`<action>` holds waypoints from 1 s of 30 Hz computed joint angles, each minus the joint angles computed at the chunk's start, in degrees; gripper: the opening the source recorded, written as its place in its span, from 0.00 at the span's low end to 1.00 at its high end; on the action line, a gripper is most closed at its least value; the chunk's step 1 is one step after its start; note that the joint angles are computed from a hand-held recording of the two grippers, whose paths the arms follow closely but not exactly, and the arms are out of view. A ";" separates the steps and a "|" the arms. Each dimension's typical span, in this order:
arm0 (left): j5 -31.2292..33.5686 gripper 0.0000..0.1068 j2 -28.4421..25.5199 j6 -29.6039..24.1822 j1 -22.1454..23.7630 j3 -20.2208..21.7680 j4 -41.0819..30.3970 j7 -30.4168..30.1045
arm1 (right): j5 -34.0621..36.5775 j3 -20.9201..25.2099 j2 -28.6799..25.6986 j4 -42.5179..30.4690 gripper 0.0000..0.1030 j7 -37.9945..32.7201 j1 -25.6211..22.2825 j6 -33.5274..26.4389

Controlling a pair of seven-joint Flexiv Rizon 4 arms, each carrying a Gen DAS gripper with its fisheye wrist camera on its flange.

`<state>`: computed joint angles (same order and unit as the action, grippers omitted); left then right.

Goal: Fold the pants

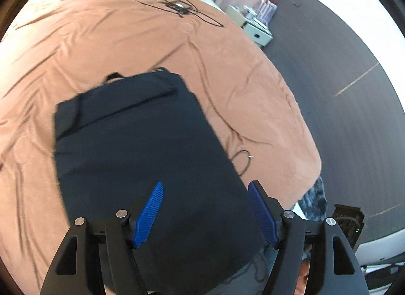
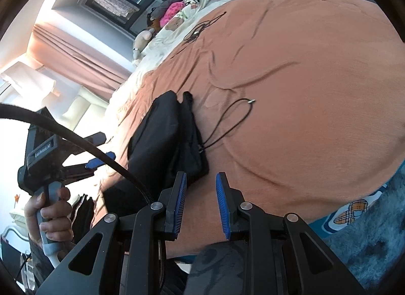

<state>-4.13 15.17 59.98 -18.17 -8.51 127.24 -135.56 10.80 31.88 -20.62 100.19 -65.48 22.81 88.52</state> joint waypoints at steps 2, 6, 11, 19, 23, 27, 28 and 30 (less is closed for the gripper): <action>1.31 0.67 2.15 -1.44 0.49 0.09 1.07 -1.21 | 0.18 0.80 -0.63 -1.05 0.21 -0.56 -0.17 -0.27; 2.74 0.67 6.48 -3.97 1.50 0.26 3.79 -3.51 | 1.01 3.56 -3.19 -4.54 0.21 -3.25 -1.29 -3.10; 3.57 0.67 10.96 -5.47 2.42 0.04 7.70 -6.48 | 2.34 2.66 -5.18 -8.29 0.41 -5.08 0.40 -6.91; 3.84 0.67 17.80 -6.96 3.26 0.32 14.22 -10.03 | 2.98 -1.78 -6.85 -12.25 0.25 -4.69 4.38 -11.48; 3.33 0.67 19.22 -6.04 3.27 0.71 16.87 -10.82 | 4.81 -1.02 -6.72 -12.62 0.02 -8.40 4.15 -11.55; 2.52 0.67 19.03 -4.25 3.10 0.84 18.85 -11.43 | 5.46 -2.32 -4.77 -10.09 0.01 -8.76 5.19 -9.38; 2.26 0.67 18.88 -3.47 2.92 0.94 19.35 -11.47 | 5.13 -2.99 -4.24 -9.18 0.01 -8.26 5.75 -8.71; 1.95 0.67 18.55 -2.13 2.62 0.93 20.11 -11.54 | 5.01 -3.49 -2.64 -6.27 0.01 -7.31 6.17 -6.91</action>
